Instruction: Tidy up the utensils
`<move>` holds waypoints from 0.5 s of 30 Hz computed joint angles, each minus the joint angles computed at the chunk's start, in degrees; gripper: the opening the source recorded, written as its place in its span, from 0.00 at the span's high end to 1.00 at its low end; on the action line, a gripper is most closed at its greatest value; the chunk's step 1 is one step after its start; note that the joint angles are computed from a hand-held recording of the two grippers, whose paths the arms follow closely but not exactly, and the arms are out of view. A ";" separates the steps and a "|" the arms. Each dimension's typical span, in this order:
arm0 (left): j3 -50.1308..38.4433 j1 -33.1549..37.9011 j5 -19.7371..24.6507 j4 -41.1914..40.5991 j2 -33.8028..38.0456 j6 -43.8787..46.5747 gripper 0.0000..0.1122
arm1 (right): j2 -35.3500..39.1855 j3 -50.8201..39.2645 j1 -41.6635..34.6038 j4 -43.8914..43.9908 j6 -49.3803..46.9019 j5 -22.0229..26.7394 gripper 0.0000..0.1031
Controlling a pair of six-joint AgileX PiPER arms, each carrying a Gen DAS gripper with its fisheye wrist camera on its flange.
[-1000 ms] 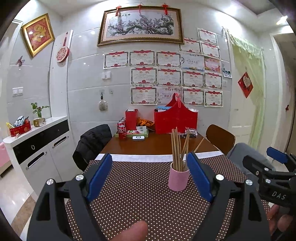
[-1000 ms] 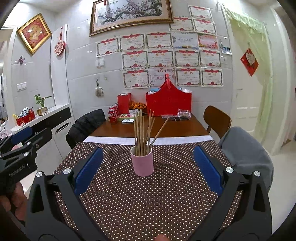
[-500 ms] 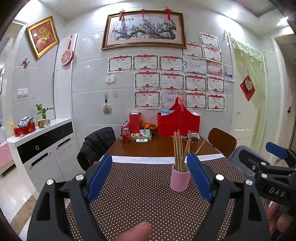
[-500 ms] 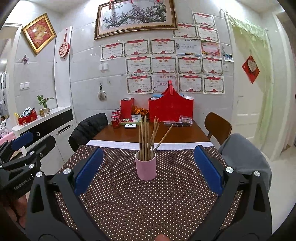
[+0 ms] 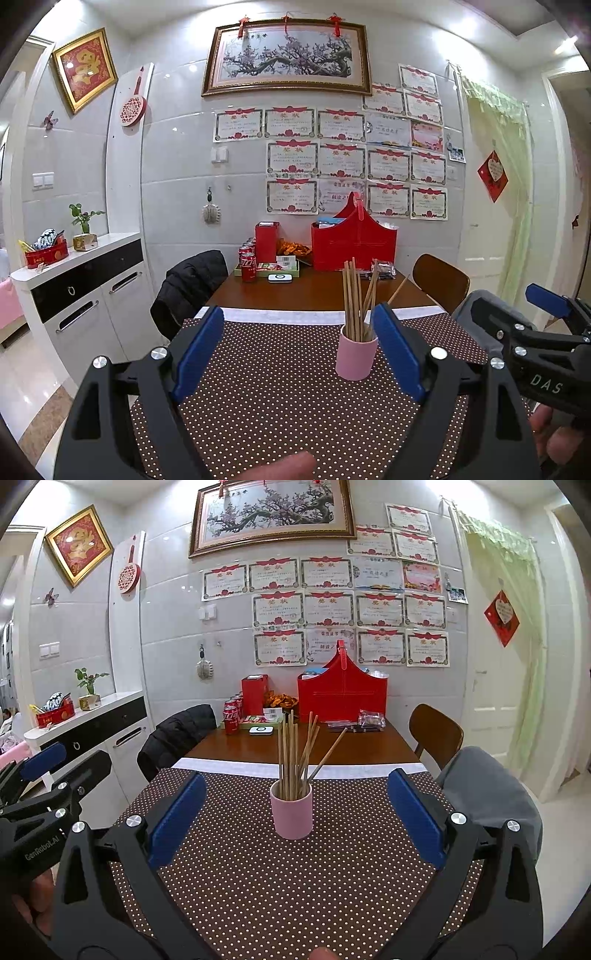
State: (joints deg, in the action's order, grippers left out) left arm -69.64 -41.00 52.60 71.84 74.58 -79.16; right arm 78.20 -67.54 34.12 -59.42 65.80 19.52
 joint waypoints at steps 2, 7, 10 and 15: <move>0.18 -0.01 -0.03 0.24 -0.04 -0.13 0.27 | 0.33 -0.25 0.02 0.26 -0.21 -0.02 0.06; 0.52 -1.10 0.94 2.72 0.39 -1.54 0.27 | 1.03 -0.59 -0.62 2.05 -1.78 -0.75 0.06; 0.52 -1.30 1.14 2.84 0.57 -1.86 0.27 | 1.22 -0.56 -0.97 2.76 -2.31 -1.32 0.06; -0.63 -0.59 1.43 1.18 1.38 -1.12 0.27 | 1.36 -0.38 -1.30 3.18 -2.43 -1.83 0.06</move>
